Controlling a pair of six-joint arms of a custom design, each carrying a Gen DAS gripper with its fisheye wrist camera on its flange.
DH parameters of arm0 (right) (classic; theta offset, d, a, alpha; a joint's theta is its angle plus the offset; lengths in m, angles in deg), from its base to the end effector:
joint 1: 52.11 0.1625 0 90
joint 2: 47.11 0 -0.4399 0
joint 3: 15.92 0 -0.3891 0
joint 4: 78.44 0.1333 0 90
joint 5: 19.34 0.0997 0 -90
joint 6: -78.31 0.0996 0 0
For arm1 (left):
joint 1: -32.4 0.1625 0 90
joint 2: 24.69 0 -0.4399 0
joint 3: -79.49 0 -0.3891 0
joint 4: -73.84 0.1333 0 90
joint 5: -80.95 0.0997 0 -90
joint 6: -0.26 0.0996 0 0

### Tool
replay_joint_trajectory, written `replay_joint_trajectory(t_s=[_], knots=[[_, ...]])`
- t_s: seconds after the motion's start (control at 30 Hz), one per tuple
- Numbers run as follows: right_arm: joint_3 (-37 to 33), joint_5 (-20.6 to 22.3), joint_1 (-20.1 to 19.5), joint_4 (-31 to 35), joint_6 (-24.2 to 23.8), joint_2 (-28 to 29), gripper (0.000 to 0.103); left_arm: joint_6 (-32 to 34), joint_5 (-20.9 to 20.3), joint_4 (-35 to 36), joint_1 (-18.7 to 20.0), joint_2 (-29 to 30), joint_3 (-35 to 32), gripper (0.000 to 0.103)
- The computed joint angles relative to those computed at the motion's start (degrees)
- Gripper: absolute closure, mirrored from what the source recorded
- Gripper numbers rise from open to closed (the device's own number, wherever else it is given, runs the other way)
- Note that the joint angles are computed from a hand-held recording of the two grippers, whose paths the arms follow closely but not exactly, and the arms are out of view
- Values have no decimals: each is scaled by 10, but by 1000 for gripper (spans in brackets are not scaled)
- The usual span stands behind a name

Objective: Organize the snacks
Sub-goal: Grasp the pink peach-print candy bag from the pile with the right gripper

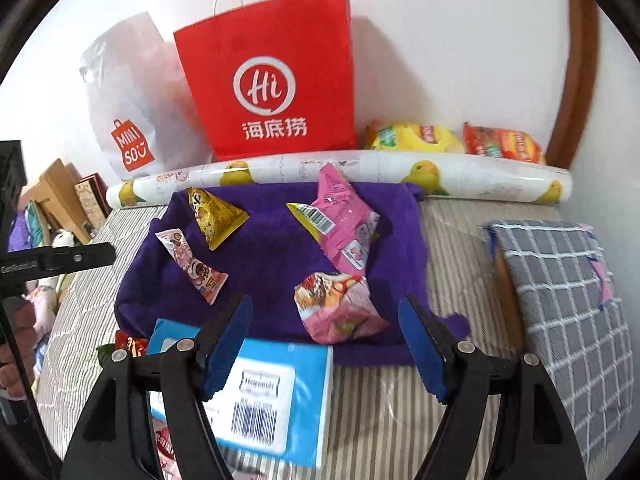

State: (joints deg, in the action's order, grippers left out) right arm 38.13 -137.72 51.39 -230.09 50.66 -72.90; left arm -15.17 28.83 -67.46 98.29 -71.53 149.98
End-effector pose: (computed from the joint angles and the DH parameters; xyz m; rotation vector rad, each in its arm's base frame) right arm 0.2867 -0.8262 0.1514 0.7028 -2.4129 0.6678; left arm -0.1420 -0.7933 0.3039 -0.0217 2.5490 -0.8830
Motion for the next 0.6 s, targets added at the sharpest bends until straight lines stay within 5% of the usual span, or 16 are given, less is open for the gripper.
replay_joint_trajectory(t_s=[0.6], knots=[[282, 29, 7, -48, 40, -138, 28, -46, 22, -60, -37, -109, 193, 39]])
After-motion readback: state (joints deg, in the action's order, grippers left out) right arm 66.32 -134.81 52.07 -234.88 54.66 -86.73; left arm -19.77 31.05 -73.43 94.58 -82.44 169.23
